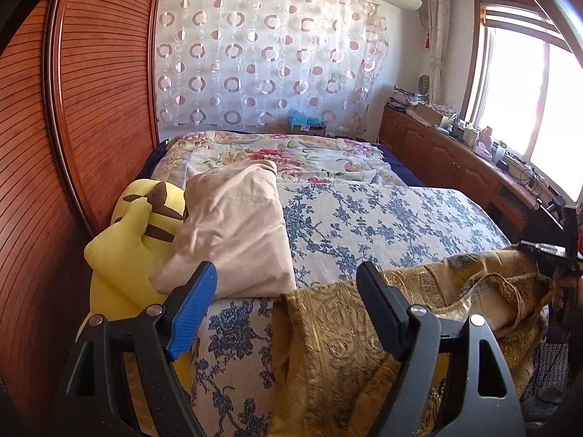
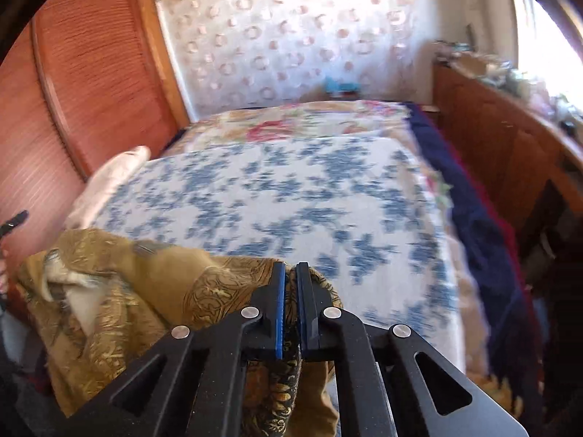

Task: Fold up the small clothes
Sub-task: 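Grasp the folded gold shirt bundle with both grippers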

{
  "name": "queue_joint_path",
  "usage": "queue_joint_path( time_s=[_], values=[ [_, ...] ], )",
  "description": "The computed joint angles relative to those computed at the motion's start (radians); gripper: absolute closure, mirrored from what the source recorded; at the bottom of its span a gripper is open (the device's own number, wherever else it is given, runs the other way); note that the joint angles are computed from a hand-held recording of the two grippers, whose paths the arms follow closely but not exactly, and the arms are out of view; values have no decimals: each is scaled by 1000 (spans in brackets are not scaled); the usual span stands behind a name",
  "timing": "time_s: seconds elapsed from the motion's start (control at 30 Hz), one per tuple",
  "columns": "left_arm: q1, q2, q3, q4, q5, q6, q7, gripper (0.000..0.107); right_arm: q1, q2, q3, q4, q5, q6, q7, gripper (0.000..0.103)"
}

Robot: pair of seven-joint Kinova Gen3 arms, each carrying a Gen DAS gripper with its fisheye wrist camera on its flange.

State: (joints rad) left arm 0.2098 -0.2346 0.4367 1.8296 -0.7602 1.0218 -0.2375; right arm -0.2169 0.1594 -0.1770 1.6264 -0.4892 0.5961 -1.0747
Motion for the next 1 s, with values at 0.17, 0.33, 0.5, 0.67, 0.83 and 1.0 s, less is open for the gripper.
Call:
queue_joint_path(
  time_s=[0.17, 0.33, 0.5, 0.67, 0.83, 1.0],
  values=[
    [-15, -3, -77, -8, 68, -52, -105, 28, -4, 31, 0, -8, 21, 8, -5, 98],
    [-29, 36, -151, -16, 184, -103, -257, 32, -1, 40, -9, -16, 16, 0, -2, 96],
    [-24, 99, -204, -26, 297, -132, -374, 40, -6, 45, -13, -31, 35, 13, -6, 76],
    [-15, 135, -223, -12, 352, -169, -414, 42, 9, 52, -29, -36, 7, 36, 45, 54],
    [-3, 171, -247, -11, 399, -165, -447, 48, -62, 68, 7, -49, 144, 27, -55, 50],
    [6, 174, -259, 6, 413, -181, -445, 49, -61, 96, 2, -66, 172, 38, -94, 44]
  ],
)
